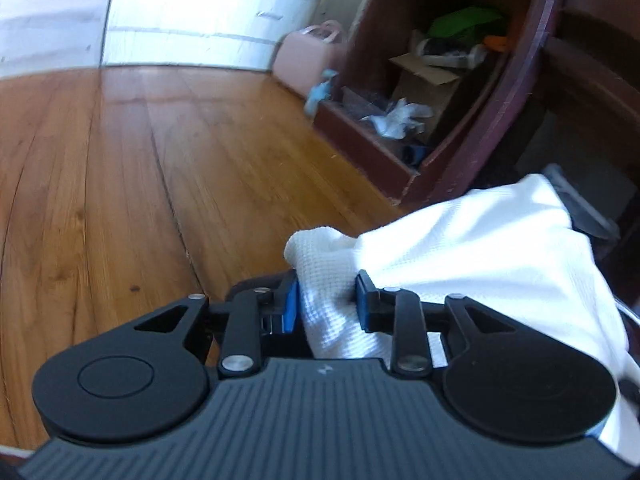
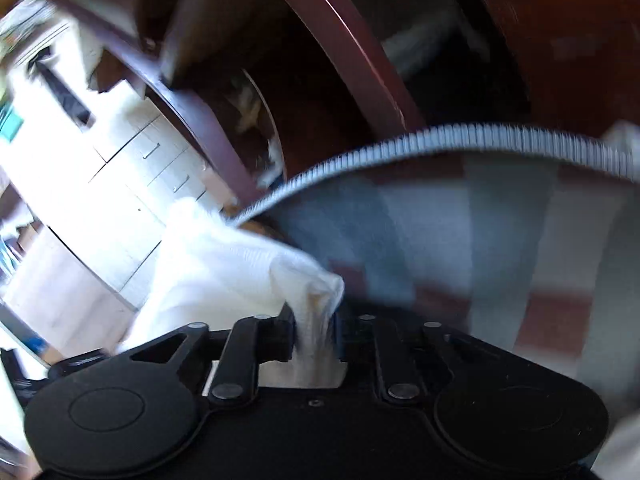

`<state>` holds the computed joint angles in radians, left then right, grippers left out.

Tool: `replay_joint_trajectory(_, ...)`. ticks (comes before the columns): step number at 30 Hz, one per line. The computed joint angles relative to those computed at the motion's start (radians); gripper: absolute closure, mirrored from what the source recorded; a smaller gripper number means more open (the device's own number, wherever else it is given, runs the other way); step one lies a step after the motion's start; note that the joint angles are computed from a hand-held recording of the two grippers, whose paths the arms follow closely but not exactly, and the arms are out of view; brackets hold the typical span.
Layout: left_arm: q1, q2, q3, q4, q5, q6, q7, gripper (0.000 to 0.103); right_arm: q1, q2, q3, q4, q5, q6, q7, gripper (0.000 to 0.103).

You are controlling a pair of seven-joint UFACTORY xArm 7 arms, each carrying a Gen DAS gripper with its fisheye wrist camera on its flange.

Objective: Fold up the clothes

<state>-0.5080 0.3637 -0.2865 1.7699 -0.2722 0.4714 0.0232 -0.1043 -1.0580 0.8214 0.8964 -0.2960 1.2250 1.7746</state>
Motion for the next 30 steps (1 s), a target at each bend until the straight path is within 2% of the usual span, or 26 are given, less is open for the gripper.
replay_joint_trajectory(2, 0.001, -0.038, 0.008, -0.033, 0.002, 0.021, -0.019, 0.078, -0.033, 0.062, 0.017, 0.057, -0.053, 0.072, -0.111, 0.083)
replay_joint_trajectory(5, -0.035, -0.058, 0.049, -0.028, 0.087, 0.087, -0.123, 0.076, 0.000, 0.132, -0.040, 0.078, -0.082, 0.087, -0.250, 0.083)
replay_joint_trajectory(6, -0.066, -0.060, 0.081, -0.020, 0.116, 0.096, -0.150, 0.075, -0.008, 0.148, -0.038, 0.101, -0.094, 0.129, -0.277, 0.066)
replay_joint_trajectory(7, -0.067, -0.080, 0.074, -0.040, 0.144, 0.064, -0.135, 0.076, -0.009, 0.163, -0.043, 0.122, -0.104, 0.162, -0.306, 0.054)
replay_joint_trajectory(8, -0.032, -0.111, 0.024, -0.087, 0.162, -0.011, -0.077, 0.077, -0.003, 0.178, -0.054, 0.142, -0.111, 0.185, -0.338, 0.054)
replay_joint_trajectory(9, -0.034, -0.143, 0.016, -0.132, 0.139, -0.089, -0.002, 0.077, 0.006, 0.188, -0.064, 0.159, -0.120, 0.199, -0.368, 0.054)
replay_joint_trajectory(11, -0.003, -0.189, -0.044, -0.196, 0.048, -0.215, 0.148, 0.074, 0.026, 0.196, -0.079, 0.191, -0.142, 0.206, -0.422, 0.055)
replay_joint_trajectory(12, 0.012, -0.198, -0.075, -0.199, -0.022, -0.231, 0.212, 0.074, 0.037, 0.197, -0.092, 0.207, -0.151, 0.197, -0.448, 0.054)
replay_joint_trajectory(14, 0.018, -0.201, -0.110, -0.192, -0.192, -0.256, 0.347, 0.074, 0.070, 0.210, -0.129, 0.227, -0.147, 0.119, -0.489, 0.054)
replay_joint_trajectory(15, 0.053, -0.185, -0.159, -0.167, -0.253, -0.233, 0.399, 0.074, 0.086, 0.231, -0.147, 0.237, -0.135, 0.069, -0.509, 0.054)
replay_joint_trajectory(16, 0.054, -0.155, -0.167, -0.120, -0.272, -0.169, 0.414, 0.074, 0.102, 0.258, -0.165, 0.245, -0.121, 0.019, -0.532, 0.055)
replay_joint_trajectory(17, 0.022, -0.112, -0.133, -0.050, -0.250, -0.066, 0.389, 0.074, 0.119, 0.293, -0.183, 0.251, -0.106, -0.031, -0.559, 0.055)
replay_joint_trajectory(19, -0.052, -0.057, -0.049, 0.033, -0.094, 0.054, 0.264, 0.074, 0.161, 0.372, -0.228, 0.267, -0.071, -0.118, -0.618, 0.051)
replay_joint_trajectory(22, -0.142, 0.024, 0.047, 0.152, 0.132, 0.211, 0.105, 0.075, 0.191, 0.526, -0.309, 0.306, -0.028, -0.129, -0.684, 0.050)
replay_joint_trajectory(23, -0.144, 0.031, 0.049, 0.152, 0.160, 0.214, 0.103, 0.074, 0.193, 0.564, -0.336, 0.313, -0.031, -0.132, -0.695, 0.049)
replay_joint_trajectory(25, -0.107, 0.014, 0.018, 0.089, 0.131, 0.134, 0.189, 0.074, 0.185, 0.616, -0.381, 0.320, -0.061, -0.170, -0.685, 0.049)
replay_joint_trajectory(26, -0.091, 0.022, 0.003, 0.085, 0.115, 0.123, 0.232, 0.074, 0.180, 0.635, -0.394, 0.332, -0.077, -0.165, -0.670, 0.050)
replay_joint_trajectory(29, -0.081, 0.026, -0.011, 0.078, 0.103, 0.108, 0.297, 0.074, 0.178, 0.716, -0.387, 0.414, -0.137, -0.058, -0.630, 0.055)
replay_joint_trajectory(30, -0.085, 0.029, -0.008, 0.085, 0.108, 0.112, 0.303, 0.074, 0.185, 0.740, -0.372, 0.445, -0.166, -0.011, -0.621, 0.051)
